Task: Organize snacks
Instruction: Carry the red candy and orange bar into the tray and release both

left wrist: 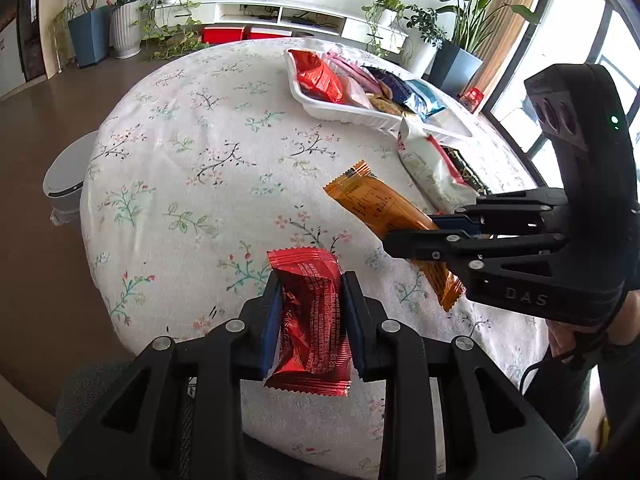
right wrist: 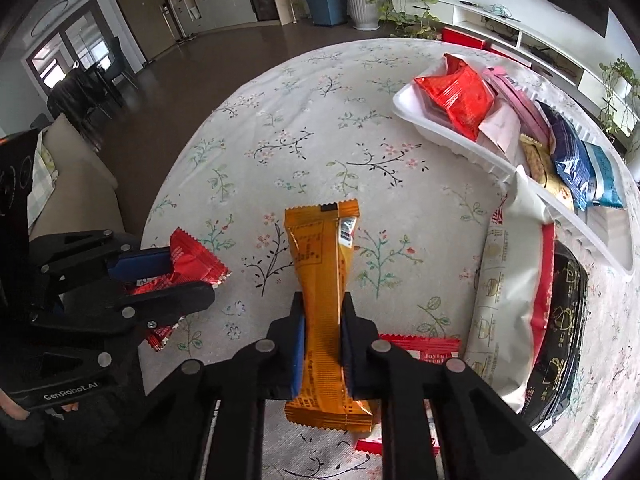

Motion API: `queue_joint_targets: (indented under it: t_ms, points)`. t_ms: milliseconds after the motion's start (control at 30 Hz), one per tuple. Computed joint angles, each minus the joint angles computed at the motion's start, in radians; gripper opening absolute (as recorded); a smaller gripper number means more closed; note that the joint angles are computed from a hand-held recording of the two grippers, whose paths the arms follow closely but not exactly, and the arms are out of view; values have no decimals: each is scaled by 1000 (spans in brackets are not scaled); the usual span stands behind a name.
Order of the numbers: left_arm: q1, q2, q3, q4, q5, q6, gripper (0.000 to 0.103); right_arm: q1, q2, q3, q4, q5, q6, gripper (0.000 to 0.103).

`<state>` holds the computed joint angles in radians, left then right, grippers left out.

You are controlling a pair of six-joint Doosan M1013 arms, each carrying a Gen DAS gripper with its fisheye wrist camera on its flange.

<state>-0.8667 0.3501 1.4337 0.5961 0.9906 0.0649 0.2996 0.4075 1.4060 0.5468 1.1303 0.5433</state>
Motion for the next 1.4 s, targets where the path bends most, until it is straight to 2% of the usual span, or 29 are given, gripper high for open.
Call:
queue_joint_targets:
  t_ms: [300, 467, 667, 867, 1067, 1400]
  points:
    - [25, 21, -68, 26, -52, 73, 27, -101, -5, -20, 223, 74, 53, 16]
    - [64, 47, -132, 44, -81, 134, 27, -167, 27, -83, 267, 47, 161, 16]
    - [127, 107, -268, 30, -68, 287, 27, -221, 77, -200, 276, 9, 269, 16]
    - [197, 200, -453, -44, -28, 477, 27, -219, 155, -351, 276, 0, 369, 16]
    - [257, 327, -625, -172, 33, 626, 27, -174, 250, -504, 216, 34, 469, 16]
    - [295, 416, -670, -284, 45, 705, 27, -99, 345, -610, 51, 52, 537, 16]
